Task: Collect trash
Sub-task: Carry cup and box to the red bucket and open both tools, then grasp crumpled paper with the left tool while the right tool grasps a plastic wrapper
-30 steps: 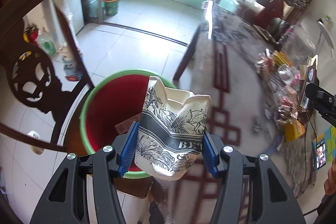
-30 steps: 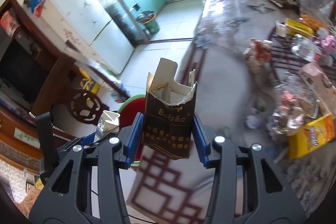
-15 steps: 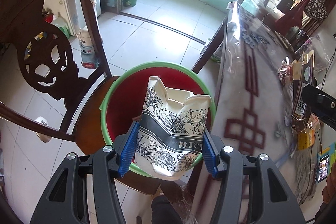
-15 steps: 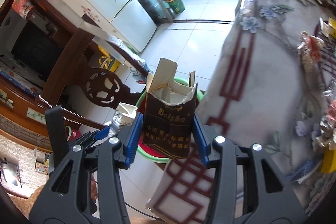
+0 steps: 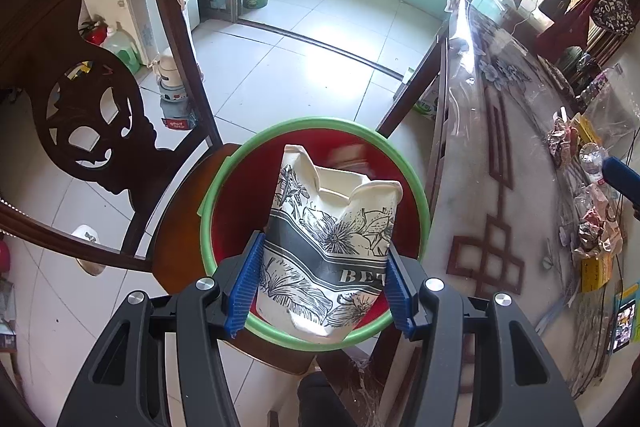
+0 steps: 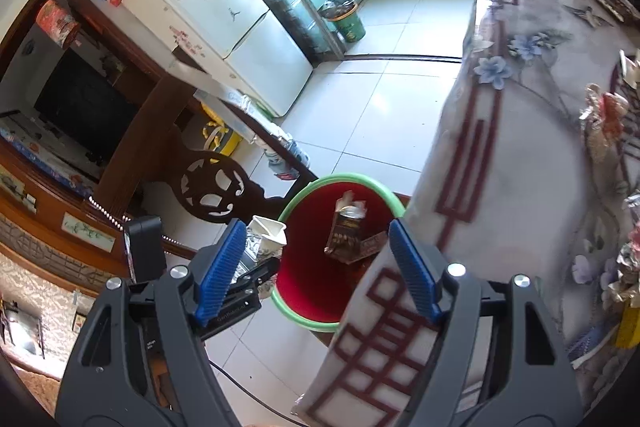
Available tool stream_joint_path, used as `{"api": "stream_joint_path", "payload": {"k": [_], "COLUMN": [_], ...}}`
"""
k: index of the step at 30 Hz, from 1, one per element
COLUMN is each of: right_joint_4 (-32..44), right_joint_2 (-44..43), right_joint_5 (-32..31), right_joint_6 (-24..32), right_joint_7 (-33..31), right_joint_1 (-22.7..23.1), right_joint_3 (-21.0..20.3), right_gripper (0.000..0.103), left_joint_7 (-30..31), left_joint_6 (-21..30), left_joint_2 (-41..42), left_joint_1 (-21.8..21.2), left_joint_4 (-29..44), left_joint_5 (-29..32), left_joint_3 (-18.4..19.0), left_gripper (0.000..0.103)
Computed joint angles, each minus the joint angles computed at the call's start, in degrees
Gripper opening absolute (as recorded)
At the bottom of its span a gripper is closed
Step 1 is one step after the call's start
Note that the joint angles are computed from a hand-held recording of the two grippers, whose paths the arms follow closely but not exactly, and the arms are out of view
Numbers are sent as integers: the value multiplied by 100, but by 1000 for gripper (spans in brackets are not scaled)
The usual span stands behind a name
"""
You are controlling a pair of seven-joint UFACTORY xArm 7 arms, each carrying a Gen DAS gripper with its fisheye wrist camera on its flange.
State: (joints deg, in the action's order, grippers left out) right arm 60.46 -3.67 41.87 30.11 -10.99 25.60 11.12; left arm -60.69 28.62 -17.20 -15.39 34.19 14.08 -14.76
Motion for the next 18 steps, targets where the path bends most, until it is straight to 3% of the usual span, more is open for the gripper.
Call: {"api": "stream_joint_path", "payload": {"k": [3, 10, 18], "right_joint_4": [-167, -654, -1246], "right_joint_2": [-163, -655, -1239], "right_joint_5": [-117, -169, -160], "right_joint_6": [-21, -133, -241], "right_joint_7": [117, 252, 342], "right_joint_1": [-62, -123, -200], "right_joint_3": [-61, -277, -582], "right_gripper": [73, 73, 73], "left_joint_7": [-9, -142, -295], "left_joint_6": [-19, -45, -108], "left_joint_2": [108, 334, 477], "left_joint_1": [-4, -76, -276], "left_joint_4": [93, 335, 652], "left_joint_5": [30, 213, 412], "left_joint_3": [-13, -81, -178], "left_gripper": [55, 77, 78]}}
